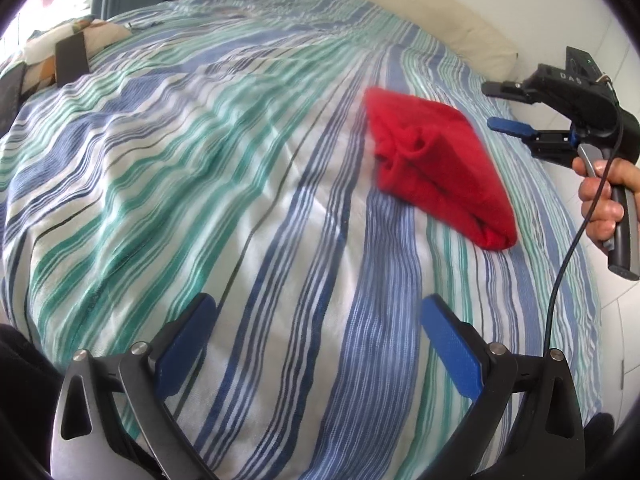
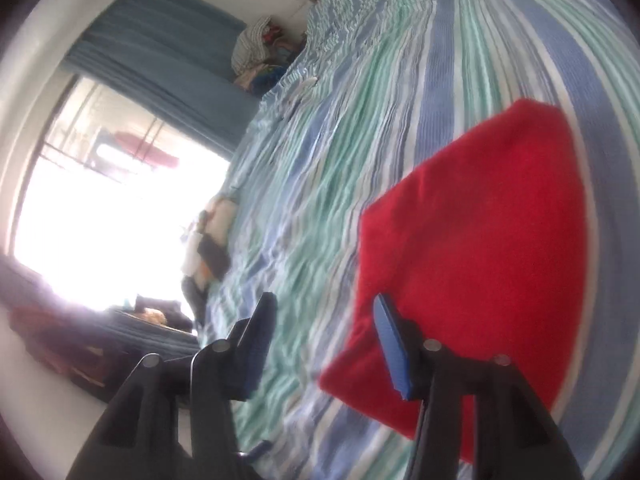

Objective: Fold small clothes
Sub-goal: 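Move both open grippers toward the folded red sweater from opposite sides, then close both grippers on the folded red sweater and lift it off the bed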

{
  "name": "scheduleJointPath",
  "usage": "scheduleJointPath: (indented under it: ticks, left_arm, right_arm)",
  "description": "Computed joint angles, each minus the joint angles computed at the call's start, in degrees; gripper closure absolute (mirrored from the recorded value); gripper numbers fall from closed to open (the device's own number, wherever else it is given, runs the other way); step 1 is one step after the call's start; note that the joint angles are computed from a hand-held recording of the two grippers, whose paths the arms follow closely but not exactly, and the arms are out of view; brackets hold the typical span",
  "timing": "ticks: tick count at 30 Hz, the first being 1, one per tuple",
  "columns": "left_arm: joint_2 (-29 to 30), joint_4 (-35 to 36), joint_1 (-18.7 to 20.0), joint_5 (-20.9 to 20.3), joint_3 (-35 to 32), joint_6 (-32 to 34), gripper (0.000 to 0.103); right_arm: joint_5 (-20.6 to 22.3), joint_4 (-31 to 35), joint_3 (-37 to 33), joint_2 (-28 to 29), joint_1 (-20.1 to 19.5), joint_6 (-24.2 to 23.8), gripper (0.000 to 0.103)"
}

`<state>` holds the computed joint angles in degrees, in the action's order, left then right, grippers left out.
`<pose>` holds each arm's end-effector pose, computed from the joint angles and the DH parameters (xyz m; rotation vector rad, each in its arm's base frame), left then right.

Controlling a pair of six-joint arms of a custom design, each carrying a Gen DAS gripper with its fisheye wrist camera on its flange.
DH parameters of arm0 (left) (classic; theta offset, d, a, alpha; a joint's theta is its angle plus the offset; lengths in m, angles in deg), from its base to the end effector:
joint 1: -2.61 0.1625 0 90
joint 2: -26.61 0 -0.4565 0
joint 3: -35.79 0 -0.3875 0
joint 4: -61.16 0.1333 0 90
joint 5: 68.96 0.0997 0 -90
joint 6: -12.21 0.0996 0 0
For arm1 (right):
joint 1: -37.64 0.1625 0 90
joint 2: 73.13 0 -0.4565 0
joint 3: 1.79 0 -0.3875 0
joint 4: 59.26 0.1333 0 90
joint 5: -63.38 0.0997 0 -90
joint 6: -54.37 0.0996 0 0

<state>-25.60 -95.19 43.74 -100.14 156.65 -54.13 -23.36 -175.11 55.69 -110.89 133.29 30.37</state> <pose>-0.2467 -0.5055 0.1068 -0.3289 2.3148 -1.0876 0.2205 -0.8177 0.2231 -0.7971 2.9931 -0.1778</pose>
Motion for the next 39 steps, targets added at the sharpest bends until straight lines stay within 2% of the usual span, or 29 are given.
scheduleJointPath:
  ticks: [1,2,4,6,9,11,12,14,16,17,19,21,24,27,30,33,35,37,39]
  left_arm:
    - [-0.2,0.6,0.2,0.0,0.0,-0.9,0.001]
    - [-0.4,1.4,0.3,0.1,0.1,-2.2,0.001]
    - [-1.0,1.9,0.5,0.0,0.6,-4.0,0.001]
    - [-1.4,2.6,0.4,0.2,1.1,-5.6,0.001]
    - [-1.6,4.6,0.0,0.8,1.1,-6.6,0.001]
    - [-1.5,6.1,-0.2,1.1,0.7,-6.8,0.001]
    - [-1.4,6.4,-0.3,1.2,0.6,-6.5,0.001]
    - [-1.1,5.9,-0.2,1.2,0.3,-5.4,0.001]
    - [-0.6,4.6,0.0,0.8,-0.2,-3.6,0.001]
    - [-0.3,4.0,0.2,0.6,-0.4,-2.6,0.001]
    - [0.5,3.3,0.6,-0.1,-1.4,-0.6,0.001]
    - [1.4,3.7,0.8,-0.5,-2.5,1.0,0.001]
    - [2.5,4.2,0.4,-0.9,-3.7,3.4,0.001]
    - [2.9,1.4,0.4,-3.4,-4.3,7.4,0.001]
    - [3.2,-2.8,1.8,-6.4,-7.0,13.7,0.001]
    - [3.8,-9.4,4.4,-10.4,-12.2,22.4,0.001]
    - [5.0,-11.1,6.7,-14.2,-17.9,27.7,0.001]
    - [6.9,-8.1,9.2,-16.8,-24.6,30.8,0.001]
    - [9.3,-1.5,11.8,-17.0,-31.6,32.3,0.001]
  right_arm:
    - [-4.3,-1.4,1.2,-0.7,0.7,-3.6,0.052]
    - [-6.8,-1.2,1.6,-0.9,1.1,-6.1,0.052]
    - [-8.7,0.2,3.2,-1.2,1.3,-8.4,0.052]
    - [-10.6,-1.7,6.1,-1.1,1.5,-11.6,0.052]
    - [-17.9,-4.3,10.7,0.6,2.7,-15.8,0.052]
    - [-23.9,-11.4,15.6,0.9,3.7,-20.5,0.052]
    - [-24.6,-15.7,18.0,0.3,3.9,-22.8,0.052]
    - [-22.5,-18.2,20.1,-1.8,3.9,-23.0,0.052]
    - [-17.7,-17.6,21.1,-5.2,3.1,-21.9,0.050]
    - [-16.2,-18.4,21.8,-7.1,2.9,-22.0,0.048]
    - [-15.1,-20.7,23.8,-10.6,2.1,-23.3,0.037]
    - [-15.2,-23.0,26.0,-13.8,0.7,-24.8,0.032]
    - [-18.1,-26.8,30.0,-17.6,-2.0,-26.3,0.032]
    - [-19.6,-27.8,33.7,-21.0,-5.3,-24.9,0.032]
    - [-18.4,-27.8,36.0,-23.5,-7.7,-23.1,0.032]
    - [-17.8,-27.4,35.3,-22.7,-8.1,-21.9,0.032]
    - [-16.4,-26.5,32.8,-21.0,-7.7,-19.9,0.032]
    - [-13.1,-25.9,29.6,-18.8,-7.1,-17.0,0.031]
    - [-9.4,-25.2,25.8,-16.2,-6.4,-14.6,0.025]
